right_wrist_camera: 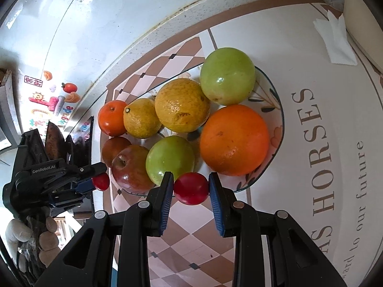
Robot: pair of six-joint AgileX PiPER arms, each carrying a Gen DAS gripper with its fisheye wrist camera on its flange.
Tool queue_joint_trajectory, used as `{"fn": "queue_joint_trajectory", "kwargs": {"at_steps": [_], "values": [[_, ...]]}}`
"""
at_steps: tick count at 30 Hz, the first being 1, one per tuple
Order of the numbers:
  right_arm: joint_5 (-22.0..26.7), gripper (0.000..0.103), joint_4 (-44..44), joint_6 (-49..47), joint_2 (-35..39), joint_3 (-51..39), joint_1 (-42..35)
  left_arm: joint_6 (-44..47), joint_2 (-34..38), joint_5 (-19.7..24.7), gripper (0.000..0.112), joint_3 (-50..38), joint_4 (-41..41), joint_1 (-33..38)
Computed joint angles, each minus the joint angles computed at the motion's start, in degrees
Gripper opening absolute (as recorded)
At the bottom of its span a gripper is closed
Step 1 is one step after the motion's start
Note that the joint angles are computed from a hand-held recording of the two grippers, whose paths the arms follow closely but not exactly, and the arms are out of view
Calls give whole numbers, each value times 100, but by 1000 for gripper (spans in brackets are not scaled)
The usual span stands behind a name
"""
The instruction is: Organize fruits
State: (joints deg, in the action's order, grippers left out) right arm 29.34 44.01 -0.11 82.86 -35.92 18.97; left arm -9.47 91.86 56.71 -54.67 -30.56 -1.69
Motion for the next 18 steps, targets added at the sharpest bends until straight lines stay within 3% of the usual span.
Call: {"fn": "queue_joint_trajectory", "kwargs": {"at_steps": [9,14,18], "values": [[100,34,-93,97,74,-56,-13,36,310,-80,28,5,-214,-96],[178,48,-200,257,10,-36,-60,-225,345,-33,32,-105,-11,-235],[304,50,-326,346,-166,12,-169,-222,280,61,33,-137,125,-247]]}}
